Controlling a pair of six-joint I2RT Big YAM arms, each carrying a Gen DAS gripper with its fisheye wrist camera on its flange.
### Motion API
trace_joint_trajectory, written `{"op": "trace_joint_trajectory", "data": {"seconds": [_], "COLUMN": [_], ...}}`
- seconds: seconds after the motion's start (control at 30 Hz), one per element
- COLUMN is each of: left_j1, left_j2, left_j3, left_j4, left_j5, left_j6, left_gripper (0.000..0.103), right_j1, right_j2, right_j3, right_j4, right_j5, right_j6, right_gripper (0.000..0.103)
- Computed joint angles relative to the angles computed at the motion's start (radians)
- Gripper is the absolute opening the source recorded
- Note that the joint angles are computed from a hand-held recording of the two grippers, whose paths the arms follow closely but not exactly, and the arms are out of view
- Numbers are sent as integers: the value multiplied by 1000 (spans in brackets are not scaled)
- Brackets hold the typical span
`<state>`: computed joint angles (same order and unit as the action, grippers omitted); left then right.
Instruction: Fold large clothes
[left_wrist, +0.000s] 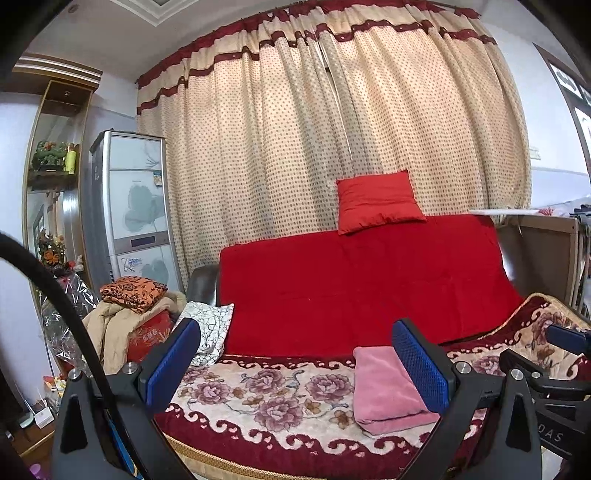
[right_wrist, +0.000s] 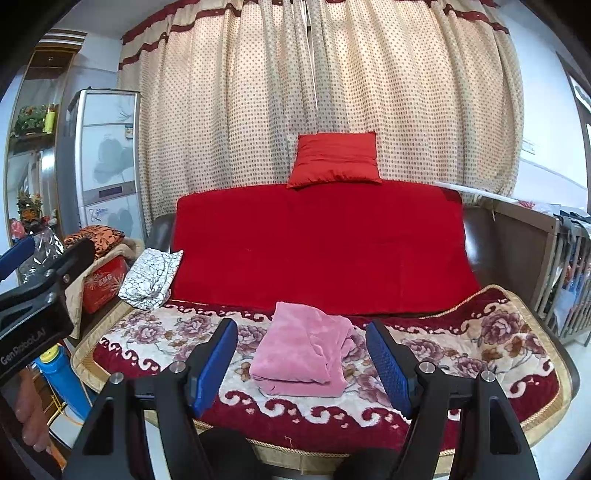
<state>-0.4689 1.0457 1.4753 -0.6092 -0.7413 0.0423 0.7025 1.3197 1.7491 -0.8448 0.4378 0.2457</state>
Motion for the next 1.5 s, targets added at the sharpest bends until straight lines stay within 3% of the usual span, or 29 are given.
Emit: {"op": "trace_joint_trajectory", "data": {"seconds": [0.6, 1.5], "left_j1": [25, 63], "left_j2": [49, 65], "left_j3": [-3, -5], "left_j4": [-198, -234], "left_j5": [91, 141], "left_j6": [-114, -143], "left_gripper": [103, 103], "right_j1": [-37, -31], "right_j2": [34, 71], "right_j3": [-13, -1], "right_j4": [-84, -123], "right_j5": [-73, -79], "right_j6": [54, 77], "right_gripper": [75, 75]}}
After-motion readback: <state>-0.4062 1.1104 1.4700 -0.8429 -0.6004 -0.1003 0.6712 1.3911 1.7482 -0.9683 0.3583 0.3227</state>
